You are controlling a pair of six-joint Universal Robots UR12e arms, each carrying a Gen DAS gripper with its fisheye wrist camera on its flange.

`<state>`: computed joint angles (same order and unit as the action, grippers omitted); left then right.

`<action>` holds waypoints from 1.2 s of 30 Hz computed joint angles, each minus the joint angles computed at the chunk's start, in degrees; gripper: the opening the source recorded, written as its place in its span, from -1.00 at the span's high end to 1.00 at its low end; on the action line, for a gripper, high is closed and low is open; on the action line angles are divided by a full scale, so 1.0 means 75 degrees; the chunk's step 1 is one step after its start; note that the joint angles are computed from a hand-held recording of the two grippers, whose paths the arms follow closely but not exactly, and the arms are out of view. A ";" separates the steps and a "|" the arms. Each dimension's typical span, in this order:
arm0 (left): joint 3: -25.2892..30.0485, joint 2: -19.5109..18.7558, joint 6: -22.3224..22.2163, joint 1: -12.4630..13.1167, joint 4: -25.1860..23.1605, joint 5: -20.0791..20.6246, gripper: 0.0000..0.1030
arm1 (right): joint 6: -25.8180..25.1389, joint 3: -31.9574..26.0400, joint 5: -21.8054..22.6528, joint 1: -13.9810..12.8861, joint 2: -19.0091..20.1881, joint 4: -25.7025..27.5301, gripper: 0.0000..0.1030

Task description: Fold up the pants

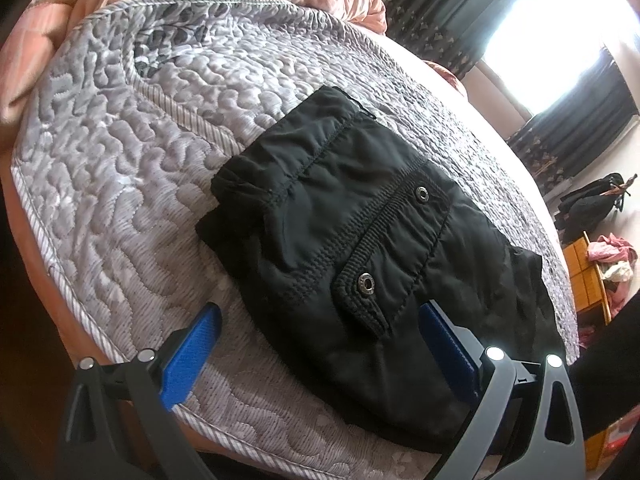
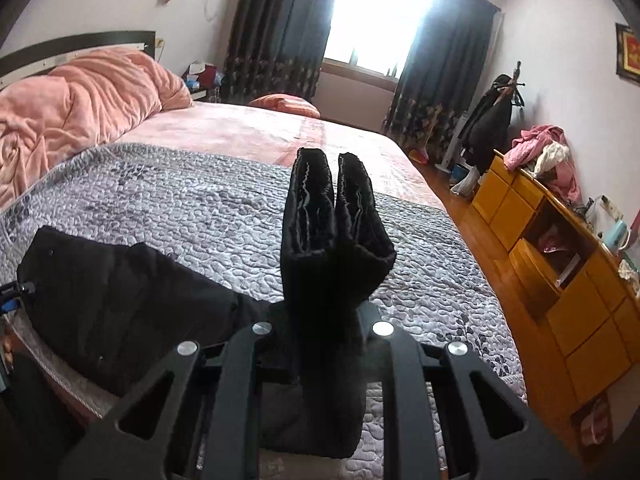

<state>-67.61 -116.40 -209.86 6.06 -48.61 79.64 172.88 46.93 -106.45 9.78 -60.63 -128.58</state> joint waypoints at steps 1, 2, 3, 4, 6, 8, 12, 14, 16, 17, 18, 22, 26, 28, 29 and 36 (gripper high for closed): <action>-0.0016 0.0008 -0.0009 0.0008 0.0019 -0.0019 -0.92 | -0.0040 -0.0015 -0.0012 0.0019 0.0016 0.0027 0.71; -0.0029 0.0012 -0.0020 0.0015 0.0044 -0.0046 -0.92 | -0.0106 -0.0052 -0.0051 0.0052 0.0049 0.0069 0.71; -0.0044 0.0017 -0.0035 0.0023 0.0069 -0.0080 -0.92 | -0.0195 -0.0117 -0.0087 0.0092 0.0100 0.0133 0.71; -0.0048 0.0014 -0.0048 0.0031 0.0086 -0.0105 -0.92 | -0.0258 -0.0161 -0.0100 0.0122 0.0135 0.0180 0.71; -0.0069 0.0019 -0.0070 0.0043 0.0128 -0.0154 -0.92 | -0.0396 -0.0276 -0.0150 0.0187 0.0223 0.0289 0.71; -0.0089 0.0024 -0.0095 0.0053 0.0162 -0.0211 -0.92 | -0.0541 -0.0335 -0.0196 0.0248 0.0285 0.0348 0.71; -0.0143 0.0044 -0.0146 0.0082 0.0236 -0.0314 -0.92 | -0.0944 -0.0473 -0.0446 0.0413 0.0459 0.0558 0.71; -0.0171 0.0056 -0.0160 0.0099 0.0256 -0.0366 -0.92 | -0.1057 -0.0504 -0.0488 0.0472 0.0519 0.0653 0.71; -0.0202 0.0068 -0.0169 0.0118 0.0294 -0.0420 -0.92 | -0.1121 -0.0518 -0.0523 0.0521 0.0559 0.0730 0.71; -0.0216 0.0073 -0.0181 0.0128 0.0310 -0.0445 -0.92 | -0.1144 -0.0518 -0.0552 0.0547 0.0577 0.0758 0.71; -0.0229 0.0078 -0.0195 0.0139 0.0325 -0.0474 -0.92 | -0.1189 -0.0533 -0.0601 0.0580 0.0607 0.0785 0.71; -0.0276 0.0093 -0.0250 0.0182 0.0367 -0.0593 -0.92 | -0.1597 -0.0522 -0.1039 0.0749 0.0724 0.0768 0.71; -0.0328 0.0119 -0.0254 0.0201 0.0424 -0.0651 -0.92 | -0.2367 -0.0408 -0.1684 0.0977 0.0856 0.0579 0.71; -0.0357 0.0136 -0.0270 0.0210 0.0449 -0.0681 -0.92 | -0.2739 -0.0269 -0.1930 0.1083 0.0889 0.0428 0.71; -0.0361 0.0135 -0.0272 0.0214 0.0460 -0.0697 -0.92 | -0.2884 -0.0227 -0.2024 0.1127 0.0912 0.0393 0.71; -0.0397 0.0149 -0.0304 0.0230 0.0519 -0.0783 -0.92 | -0.4504 0.0438 -0.2987 0.1433 0.1022 -0.0601 0.70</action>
<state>-70.59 -115.29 -212.14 7.78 -44.72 73.77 139.10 50.21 -128.86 20.53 -52.97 -133.09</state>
